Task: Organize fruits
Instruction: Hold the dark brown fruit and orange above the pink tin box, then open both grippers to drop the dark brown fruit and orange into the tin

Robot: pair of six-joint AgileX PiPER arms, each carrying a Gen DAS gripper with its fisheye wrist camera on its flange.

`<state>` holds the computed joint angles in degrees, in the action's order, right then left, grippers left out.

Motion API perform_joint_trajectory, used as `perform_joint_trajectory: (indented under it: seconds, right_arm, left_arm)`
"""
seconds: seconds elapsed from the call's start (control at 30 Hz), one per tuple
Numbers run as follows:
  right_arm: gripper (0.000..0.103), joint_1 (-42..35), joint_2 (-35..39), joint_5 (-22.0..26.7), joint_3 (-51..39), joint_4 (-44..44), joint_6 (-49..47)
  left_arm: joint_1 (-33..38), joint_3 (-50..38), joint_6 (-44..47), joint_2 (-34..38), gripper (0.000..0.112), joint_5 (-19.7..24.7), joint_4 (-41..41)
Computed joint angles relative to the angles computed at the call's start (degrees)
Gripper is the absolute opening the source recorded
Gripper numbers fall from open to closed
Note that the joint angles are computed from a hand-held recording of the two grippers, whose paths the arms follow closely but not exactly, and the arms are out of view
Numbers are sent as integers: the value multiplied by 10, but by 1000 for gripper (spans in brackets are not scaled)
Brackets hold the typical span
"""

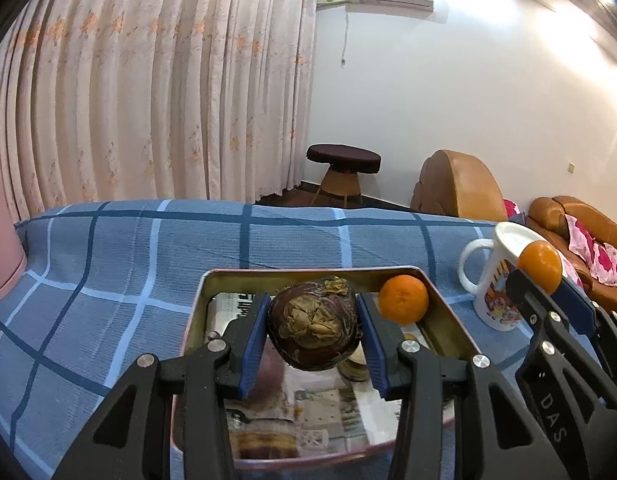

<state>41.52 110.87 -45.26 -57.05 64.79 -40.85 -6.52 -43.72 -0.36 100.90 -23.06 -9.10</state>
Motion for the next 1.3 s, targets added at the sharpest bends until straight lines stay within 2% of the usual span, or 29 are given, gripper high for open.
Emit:
perform_joint_trajectory:
  seconds: [0.53, 0.93, 1.3]
  right_arm:
    - [40, -24, 37, 95, -83, -13, -36]
    - [40, -26, 55, 130, -110, 14, -87]
    - [40, -43, 64, 181, -135, 41, -124]
  left_arm:
    - [39, -35, 18, 12, 46, 48, -9]
    - [32, -42, 36, 24, 46, 57, -8]
    - [20, -48, 128, 35, 46, 49, -99]
